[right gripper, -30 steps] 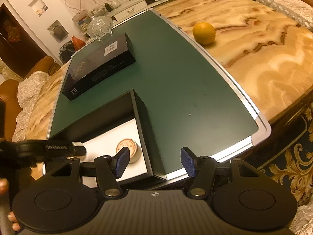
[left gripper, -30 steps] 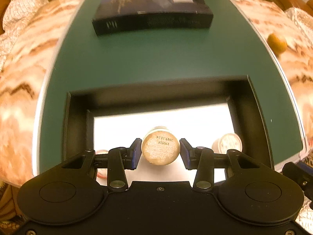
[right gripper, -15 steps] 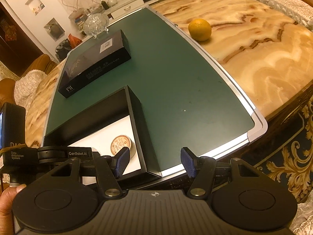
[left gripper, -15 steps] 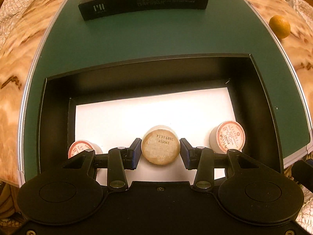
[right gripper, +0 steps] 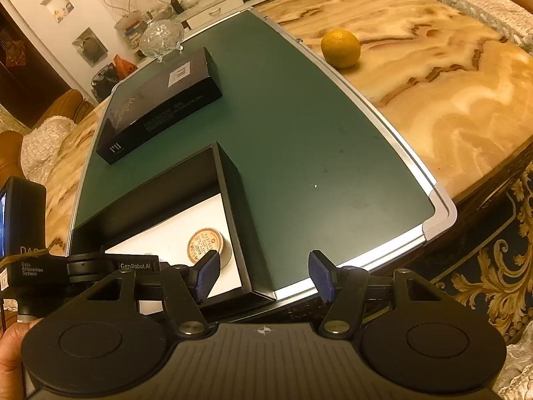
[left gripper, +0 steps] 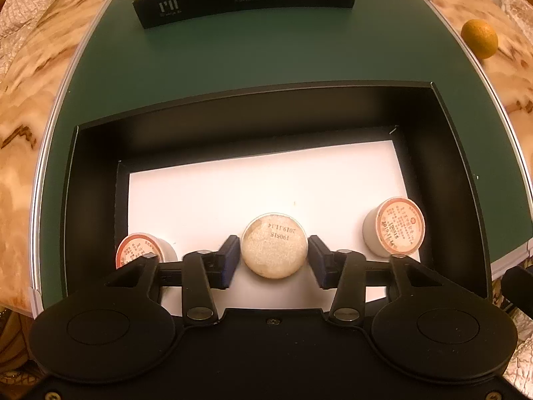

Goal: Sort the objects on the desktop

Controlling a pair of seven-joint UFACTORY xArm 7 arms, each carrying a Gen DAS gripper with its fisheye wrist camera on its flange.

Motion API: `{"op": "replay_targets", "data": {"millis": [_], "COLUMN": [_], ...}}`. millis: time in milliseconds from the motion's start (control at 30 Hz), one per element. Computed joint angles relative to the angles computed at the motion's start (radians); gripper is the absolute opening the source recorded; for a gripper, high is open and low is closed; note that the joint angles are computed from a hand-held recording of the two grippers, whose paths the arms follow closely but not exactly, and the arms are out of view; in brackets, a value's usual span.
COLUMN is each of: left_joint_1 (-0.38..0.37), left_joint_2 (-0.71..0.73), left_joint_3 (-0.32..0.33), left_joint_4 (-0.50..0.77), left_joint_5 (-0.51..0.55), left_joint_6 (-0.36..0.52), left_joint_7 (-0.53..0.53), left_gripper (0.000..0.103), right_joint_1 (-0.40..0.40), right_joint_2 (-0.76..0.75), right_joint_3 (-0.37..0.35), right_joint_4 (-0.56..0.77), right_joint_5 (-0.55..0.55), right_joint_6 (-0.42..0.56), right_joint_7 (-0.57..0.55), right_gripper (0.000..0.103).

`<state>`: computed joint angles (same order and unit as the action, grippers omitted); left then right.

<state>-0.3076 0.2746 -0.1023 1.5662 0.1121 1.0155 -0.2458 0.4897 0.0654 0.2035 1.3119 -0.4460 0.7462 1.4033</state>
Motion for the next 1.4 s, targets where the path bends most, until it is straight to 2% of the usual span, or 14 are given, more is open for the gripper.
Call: {"op": "replay_targets", "data": {"millis": [67, 167, 333, 467, 567, 800, 1000, 1200, 1400], "left_joint_1": [-0.002, 0.013, 0.042, 0.074, 0.100, 0.144, 0.169, 0.192, 0.207], "left_joint_2": [-0.014, -0.045, -0.141, -0.243, -0.316, -0.415, -0.496, -0.571, -0.619], "left_joint_3": [0.004, 0.002, 0.012, 0.017, 0.019, 0.019, 0.022, 0.026, 0.027], "left_joint_4": [-0.018, -0.046, -0.117, -0.199, -0.256, -0.319, -0.394, -0.462, -0.498], "left_joint_5": [0.015, -0.007, -0.015, -0.013, -0.004, -0.004, -0.018, -0.025, -0.030], "left_joint_6": [-0.022, -0.053, -0.076, -0.088, -0.086, -0.050, -0.038, -0.022, -0.017], "left_joint_7": [-0.009, -0.002, -0.025, -0.033, -0.033, -0.012, 0.018, 0.042, 0.064], "left_gripper": [0.067, 0.075, 0.077, 0.090, 0.093, 0.096, 0.098, 0.098, 0.098], "right_joint_1": [0.002, 0.009, 0.026, 0.053, 0.081, 0.180, 0.268, 0.336, 0.368], "right_joint_2": [0.002, 0.007, 0.027, 0.069, 0.109, 0.228, 0.314, 0.349, 0.368], "right_joint_3": [0.001, 0.003, 0.006, 0.005, 0.003, -0.013, -0.041, -0.067, -0.079], "right_joint_4": [0.006, 0.025, 0.085, 0.170, 0.239, 0.429, 0.575, 0.654, 0.696], "right_joint_5": [-0.003, -0.010, -0.033, -0.056, -0.058, -0.055, -0.033, -0.045, -0.047], "right_joint_6": [0.009, 0.033, 0.087, 0.131, 0.159, 0.251, 0.360, 0.438, 0.479], "right_joint_7": [0.001, 0.000, -0.007, -0.027, -0.057, -0.145, -0.205, -0.207, -0.204], "right_gripper": [0.064, 0.067, 0.068, 0.072, 0.079, 0.093, 0.095, 0.097, 0.098]}}
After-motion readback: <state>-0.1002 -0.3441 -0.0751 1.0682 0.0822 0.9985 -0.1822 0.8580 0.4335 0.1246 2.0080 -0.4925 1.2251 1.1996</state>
